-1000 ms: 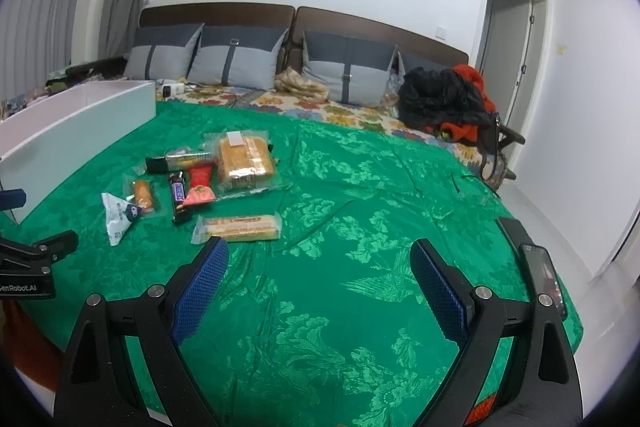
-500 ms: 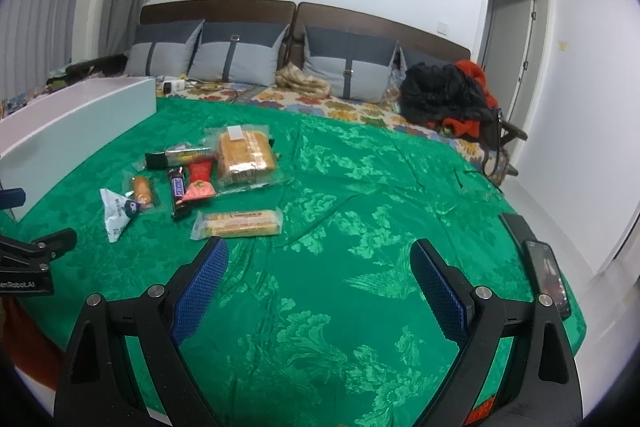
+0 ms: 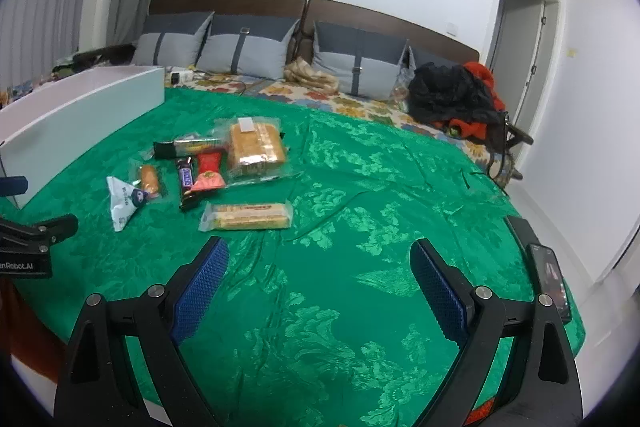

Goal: Organize snacks

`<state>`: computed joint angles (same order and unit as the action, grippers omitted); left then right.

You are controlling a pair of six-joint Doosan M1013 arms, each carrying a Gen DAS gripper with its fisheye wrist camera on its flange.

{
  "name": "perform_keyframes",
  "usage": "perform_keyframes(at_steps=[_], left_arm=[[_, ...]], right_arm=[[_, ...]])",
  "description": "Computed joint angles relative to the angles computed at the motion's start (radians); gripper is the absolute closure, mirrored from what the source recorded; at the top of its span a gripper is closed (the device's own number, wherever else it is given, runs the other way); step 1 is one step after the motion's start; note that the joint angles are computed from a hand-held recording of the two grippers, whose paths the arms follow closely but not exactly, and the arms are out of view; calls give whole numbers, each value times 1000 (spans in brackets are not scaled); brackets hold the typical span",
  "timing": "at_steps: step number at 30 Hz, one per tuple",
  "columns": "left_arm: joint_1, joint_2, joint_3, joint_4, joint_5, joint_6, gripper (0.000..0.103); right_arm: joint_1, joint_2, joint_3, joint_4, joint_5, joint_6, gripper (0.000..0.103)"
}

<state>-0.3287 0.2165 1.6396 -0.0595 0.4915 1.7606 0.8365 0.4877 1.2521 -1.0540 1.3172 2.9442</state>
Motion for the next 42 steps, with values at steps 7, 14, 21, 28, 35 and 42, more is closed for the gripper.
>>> perform_keyframes(at_steps=[7,14,21,28,35,42], left_arm=[[2,5,-4,0,10,-3,0],[2,8,-5,-2,12,0,0],[3,14,-11,-13,29,7,0],[8,30,-28,-42,81,23,0],[2,104,-103,-51,205,23,0],[12,130,-125,-50,241,-11,0]], right_arm=[[-1,3,-3,7,-4,-7,9],[-2,6,-4,15,-4,-13,9],[-3,7,-4,19,-5,-19,9],[-5,8,-5,37,-15,-26,9],[-22,5,0,110,-59,-42,9],[-40,2,8,198,-104,-69,9]])
